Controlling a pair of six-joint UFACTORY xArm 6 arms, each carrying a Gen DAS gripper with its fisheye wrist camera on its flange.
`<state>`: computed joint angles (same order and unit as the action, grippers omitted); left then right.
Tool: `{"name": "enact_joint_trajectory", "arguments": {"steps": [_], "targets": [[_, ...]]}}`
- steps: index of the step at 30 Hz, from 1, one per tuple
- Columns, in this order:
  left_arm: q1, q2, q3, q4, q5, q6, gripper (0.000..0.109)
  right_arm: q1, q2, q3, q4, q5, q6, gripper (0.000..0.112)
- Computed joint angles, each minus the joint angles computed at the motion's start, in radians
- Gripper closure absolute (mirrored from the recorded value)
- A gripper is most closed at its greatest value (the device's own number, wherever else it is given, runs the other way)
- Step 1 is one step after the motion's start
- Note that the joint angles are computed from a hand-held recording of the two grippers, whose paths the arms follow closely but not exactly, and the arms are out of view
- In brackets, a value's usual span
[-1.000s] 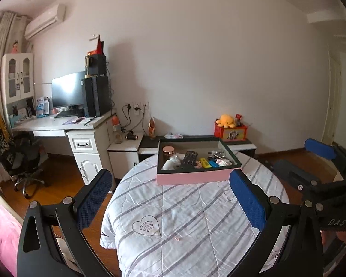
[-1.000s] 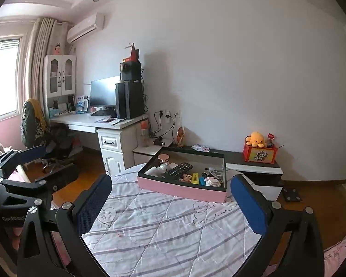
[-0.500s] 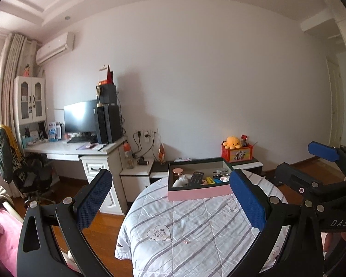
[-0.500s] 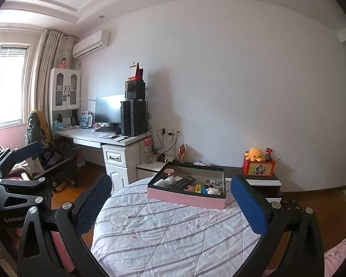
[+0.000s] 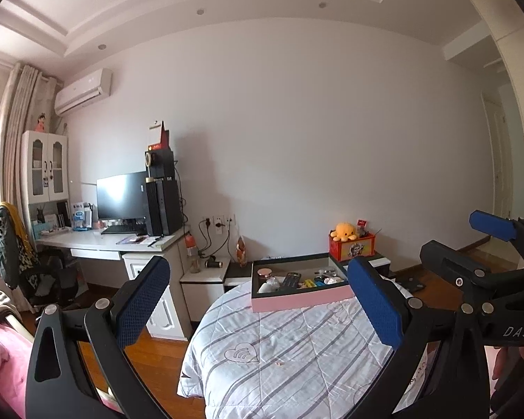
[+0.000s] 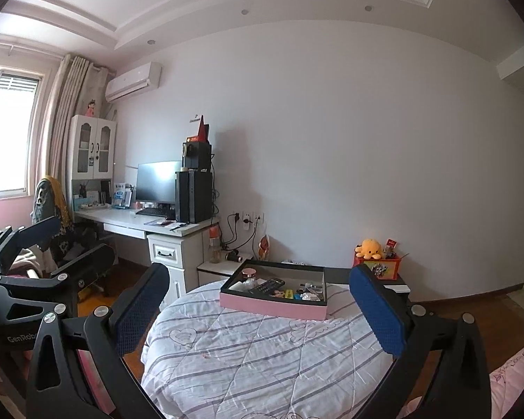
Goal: Organize rigid objects
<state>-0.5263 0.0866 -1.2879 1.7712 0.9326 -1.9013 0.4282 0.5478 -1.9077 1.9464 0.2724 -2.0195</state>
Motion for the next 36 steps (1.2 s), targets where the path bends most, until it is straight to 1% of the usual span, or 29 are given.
{"name": "enact_joint_trajectory", "arguments": {"steps": [6, 13, 19, 22, 27, 31, 36], "targets": [[-0.034, -0.04, 0.052, 0.034, 0.051, -0.034, 0.006, -0.001, -0.074, 0.082, 0.155, 0.01, -0.165, 0.009], [-0.061, -0.06, 0.082, 0.049, 0.107, -0.053, 0.006, 0.005, -0.117, 0.127, 0.301, 0.008, -0.329, 0.009], [-0.066, -0.068, 0.102, 0.05, 0.121, -0.066, 0.006, 0.005, -0.131, 0.15, 0.333, 0.02, -0.362, 0.009], [-0.07, -0.062, 0.099, 0.044, 0.132, -0.059, 0.006, 0.007, -0.133, 0.154, 0.326, 0.016, -0.354, 0.009], [-0.072, -0.063, 0.104, 0.052, 0.137, -0.072, 0.006, 0.002, -0.152, 0.184, 0.347, 0.036, -0.368, 0.009], [-0.075, -0.063, 0.104, 0.046, 0.141, -0.066, 0.006, 0.005, -0.151, 0.181, 0.365, 0.028, -0.393, 0.009], [-0.076, -0.066, 0.108, 0.046, 0.143, -0.069, 0.006, 0.009, -0.145, 0.172, 0.355, 0.021, -0.38, 0.009]]}}
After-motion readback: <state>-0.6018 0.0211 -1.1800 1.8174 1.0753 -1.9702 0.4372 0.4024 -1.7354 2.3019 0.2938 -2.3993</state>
